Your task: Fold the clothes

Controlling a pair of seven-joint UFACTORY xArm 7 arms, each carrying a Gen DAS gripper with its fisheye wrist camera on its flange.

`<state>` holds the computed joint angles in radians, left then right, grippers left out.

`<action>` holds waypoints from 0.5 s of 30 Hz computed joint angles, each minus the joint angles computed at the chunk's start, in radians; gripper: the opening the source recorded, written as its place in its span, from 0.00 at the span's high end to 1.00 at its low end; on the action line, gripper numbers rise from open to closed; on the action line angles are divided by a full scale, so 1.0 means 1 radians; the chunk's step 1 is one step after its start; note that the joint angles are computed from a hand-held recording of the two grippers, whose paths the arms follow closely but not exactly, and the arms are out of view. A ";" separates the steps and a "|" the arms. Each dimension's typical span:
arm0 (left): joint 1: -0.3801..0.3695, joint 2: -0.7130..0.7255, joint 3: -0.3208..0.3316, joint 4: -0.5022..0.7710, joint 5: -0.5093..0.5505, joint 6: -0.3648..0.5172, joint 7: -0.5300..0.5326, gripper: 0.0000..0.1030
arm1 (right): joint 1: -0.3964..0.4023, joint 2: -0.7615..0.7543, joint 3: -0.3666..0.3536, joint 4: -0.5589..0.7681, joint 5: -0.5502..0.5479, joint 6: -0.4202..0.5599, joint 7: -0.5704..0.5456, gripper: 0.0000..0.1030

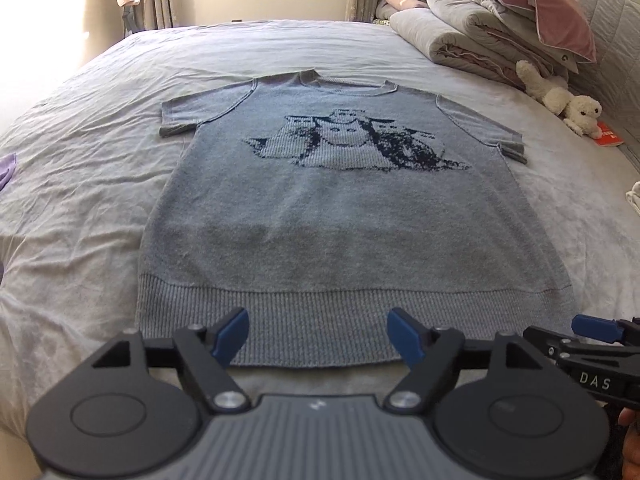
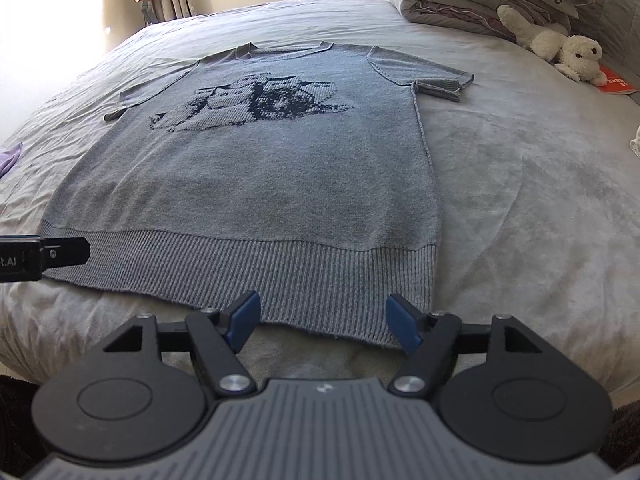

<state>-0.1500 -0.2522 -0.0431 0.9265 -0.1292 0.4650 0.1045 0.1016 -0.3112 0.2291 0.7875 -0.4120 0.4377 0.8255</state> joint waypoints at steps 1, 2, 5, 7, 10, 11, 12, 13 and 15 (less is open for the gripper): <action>-0.007 0.000 0.003 0.007 -0.009 -0.002 0.010 0.22 | -0.002 -0.009 -0.003 -0.001 0.002 -0.001 0.003 0.28; -0.012 0.001 0.004 0.014 -0.017 -0.004 0.020 0.21 | -0.006 -0.016 -0.007 0.000 0.003 -0.005 0.005 0.27; -0.023 0.018 0.004 0.043 -0.030 -0.013 0.044 0.17 | -0.019 -0.024 -0.015 0.010 0.006 -0.021 0.000 0.24; -0.029 0.039 0.006 0.067 -0.042 -0.014 0.063 0.15 | -0.029 -0.014 -0.021 0.027 0.009 -0.031 -0.014 0.22; -0.029 0.093 0.007 0.122 -0.058 -0.008 0.089 0.14 | -0.040 0.013 -0.039 0.056 0.015 -0.044 -0.049 0.20; -0.024 0.117 0.003 0.148 -0.051 -0.003 0.086 0.13 | -0.043 0.026 -0.045 0.070 0.019 -0.046 -0.061 0.19; -0.019 0.139 -0.003 0.172 -0.040 0.000 0.079 0.13 | -0.048 0.042 -0.052 0.086 0.022 -0.046 -0.072 0.19; -0.014 0.163 -0.008 0.197 -0.026 0.004 0.070 0.13 | -0.052 0.060 -0.059 0.106 0.025 -0.046 -0.080 0.19; -0.008 0.211 -0.016 0.251 -0.006 0.005 0.060 0.11 | -0.060 0.097 -0.073 0.146 0.027 -0.049 -0.091 0.18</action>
<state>-0.1580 -0.0415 -0.0589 1.1772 -0.1352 0.4702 0.1650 0.0421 -0.2145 0.1563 0.9338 -0.3854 0.3885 0.7346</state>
